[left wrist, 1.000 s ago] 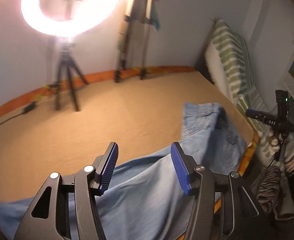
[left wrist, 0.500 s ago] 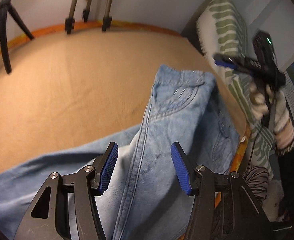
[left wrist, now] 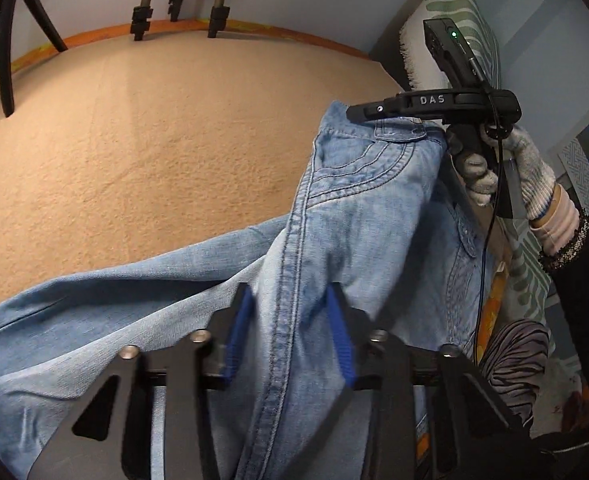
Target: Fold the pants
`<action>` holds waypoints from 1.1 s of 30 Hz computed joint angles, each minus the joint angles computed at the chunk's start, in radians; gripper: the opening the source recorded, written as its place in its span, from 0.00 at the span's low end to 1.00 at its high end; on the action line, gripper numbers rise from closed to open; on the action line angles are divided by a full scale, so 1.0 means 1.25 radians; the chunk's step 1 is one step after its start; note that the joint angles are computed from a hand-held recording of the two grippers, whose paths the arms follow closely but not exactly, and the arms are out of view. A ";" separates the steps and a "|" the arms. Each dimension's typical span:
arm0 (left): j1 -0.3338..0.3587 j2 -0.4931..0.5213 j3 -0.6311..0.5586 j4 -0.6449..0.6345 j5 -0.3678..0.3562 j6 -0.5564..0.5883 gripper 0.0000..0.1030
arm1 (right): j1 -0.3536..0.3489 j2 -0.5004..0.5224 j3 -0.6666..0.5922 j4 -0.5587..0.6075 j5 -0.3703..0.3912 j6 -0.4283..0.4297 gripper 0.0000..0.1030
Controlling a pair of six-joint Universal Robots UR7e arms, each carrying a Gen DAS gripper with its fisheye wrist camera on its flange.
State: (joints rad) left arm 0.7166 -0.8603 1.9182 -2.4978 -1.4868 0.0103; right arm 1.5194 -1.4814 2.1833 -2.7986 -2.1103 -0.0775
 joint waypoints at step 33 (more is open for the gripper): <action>-0.137 -0.082 0.178 -0.041 -0.025 0.154 0.04 | 0.352 -0.447 0.380 -0.096 -0.266 0.220 0.40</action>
